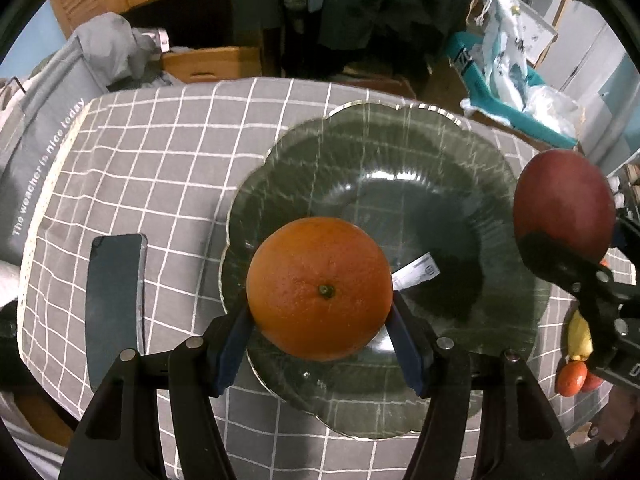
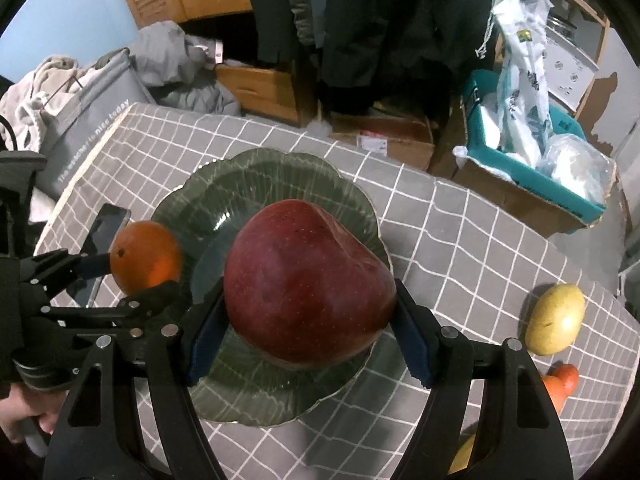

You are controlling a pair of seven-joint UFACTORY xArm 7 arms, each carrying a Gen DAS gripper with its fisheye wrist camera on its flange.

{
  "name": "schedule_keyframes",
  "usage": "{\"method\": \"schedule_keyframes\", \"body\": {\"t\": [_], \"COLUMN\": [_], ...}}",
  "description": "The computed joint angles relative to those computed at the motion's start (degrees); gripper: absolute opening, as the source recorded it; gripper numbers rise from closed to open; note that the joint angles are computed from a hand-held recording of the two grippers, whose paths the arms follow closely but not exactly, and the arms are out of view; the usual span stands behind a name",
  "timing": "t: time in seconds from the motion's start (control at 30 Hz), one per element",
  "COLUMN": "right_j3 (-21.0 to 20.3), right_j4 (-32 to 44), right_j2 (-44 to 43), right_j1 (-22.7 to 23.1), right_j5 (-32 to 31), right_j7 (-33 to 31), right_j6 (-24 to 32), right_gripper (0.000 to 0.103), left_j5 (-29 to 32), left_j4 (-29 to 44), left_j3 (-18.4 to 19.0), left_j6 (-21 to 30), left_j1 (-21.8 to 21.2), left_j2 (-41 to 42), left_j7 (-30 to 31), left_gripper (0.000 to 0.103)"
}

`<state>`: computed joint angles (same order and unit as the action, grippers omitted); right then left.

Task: Organize fruits
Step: 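Carry the orange with the left tool while the right tool carries the apple over the green bowl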

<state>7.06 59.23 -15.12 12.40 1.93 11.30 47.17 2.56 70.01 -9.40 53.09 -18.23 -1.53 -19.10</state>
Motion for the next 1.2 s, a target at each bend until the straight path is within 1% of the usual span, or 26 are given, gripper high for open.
{"method": "schedule_keyframes", "body": {"t": [0.3, 0.47, 0.57, 0.6, 0.73, 1.03, 1.2], "right_j3": [-0.38, -0.48, -0.6, -0.68, -0.87, -1.15, -0.13], "right_j4": [-0.08, -0.17, -0.25, -0.26, -0.27, 0.78, 1.72], "right_j2": [0.92, 0.96, 0.92, 0.93, 1.05, 2.95, 4.68], "right_j1": [0.13, 0.11, 0.07, 0.07, 0.12, 0.5, 0.96], "right_j5": [1.15, 1.68, 2.08, 2.27, 3.14, 6.2, 4.79], "right_j7": [-0.51, -0.51, -0.48, -0.59, -1.02, -1.42, -0.72], "right_j6": [0.01, 0.06, -0.05, -0.06, -0.19, -0.1, 1.32], "right_gripper": [0.075, 0.075, 0.075, 0.075, 0.075, 0.076, 0.076], "left_j5": [-0.81, 0.21, 1.3, 1.47, 2.12, -0.27, 0.79], "left_j4": [0.92, 1.4, 1.17, 1.09, 1.32, -0.84, -2.29], "left_j3": [-0.07, -0.25, -0.35, -0.36, -0.29, 0.83, 1.03], "left_j6": [2.88, 3.74, 2.7, 2.32, 2.32, 3.32, 2.9], "left_j1": [-0.57, -1.21, -1.61, -1.69, -1.74, 0.43, 2.02], "left_j2": [2.78, 3.81, 3.51, 3.34, 2.88, -1.7, -4.22], "left_j7": [0.33, 0.02, -0.65, -0.78, -1.0, -1.44, -3.28], "left_gripper": [0.067, 0.068, 0.075, 0.08, 0.081, 0.081, 0.081]}}
